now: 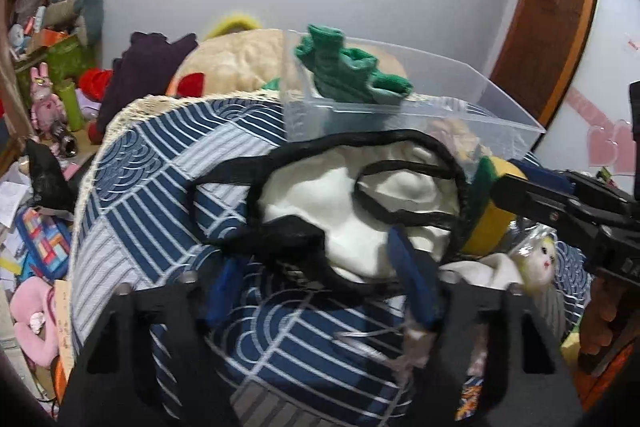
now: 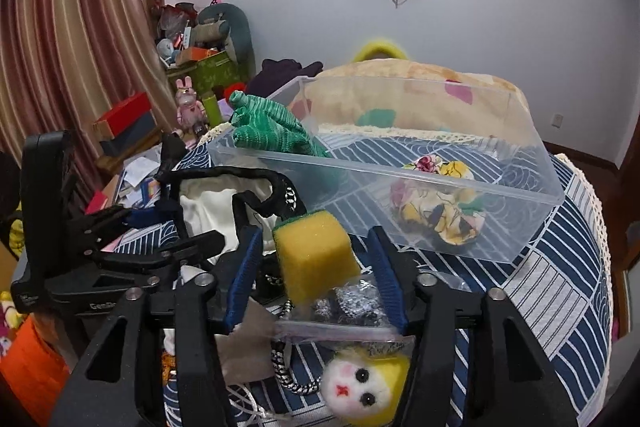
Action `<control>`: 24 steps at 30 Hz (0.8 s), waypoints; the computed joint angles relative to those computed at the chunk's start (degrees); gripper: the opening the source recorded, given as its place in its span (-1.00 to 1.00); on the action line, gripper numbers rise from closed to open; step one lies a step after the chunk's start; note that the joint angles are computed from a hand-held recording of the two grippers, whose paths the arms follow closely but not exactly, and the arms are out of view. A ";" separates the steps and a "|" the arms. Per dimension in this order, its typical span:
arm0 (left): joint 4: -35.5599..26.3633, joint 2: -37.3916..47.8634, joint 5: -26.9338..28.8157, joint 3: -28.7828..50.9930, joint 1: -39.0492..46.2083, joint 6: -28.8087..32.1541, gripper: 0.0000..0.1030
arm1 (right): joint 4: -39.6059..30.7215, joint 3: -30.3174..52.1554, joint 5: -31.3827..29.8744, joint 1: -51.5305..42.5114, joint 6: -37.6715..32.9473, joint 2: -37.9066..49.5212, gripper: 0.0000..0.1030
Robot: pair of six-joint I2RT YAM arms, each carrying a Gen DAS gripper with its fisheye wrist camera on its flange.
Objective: Organize soft objects
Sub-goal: 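Grasp the yellow sponge with the right tool while the left tool grasps the black-strapped white eye mask, then carry sponge and eye mask into the clear box and open both tools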
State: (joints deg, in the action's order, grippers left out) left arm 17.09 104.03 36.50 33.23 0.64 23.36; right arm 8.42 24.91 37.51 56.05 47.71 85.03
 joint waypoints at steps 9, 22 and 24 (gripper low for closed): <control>2.30 -4.38 -1.63 -4.77 0.23 1.67 -0.60 | -1.27 -1.58 1.64 2.68 1.98 -3.13 -0.45; -3.85 -21.71 3.57 -9.58 3.84 2.22 -0.77 | -13.87 -0.51 13.39 9.27 6.38 -14.87 -0.46; -4.75 -24.79 3.85 -10.41 3.91 1.97 -0.78 | -14.88 -0.48 14.13 9.40 6.76 -15.90 -0.46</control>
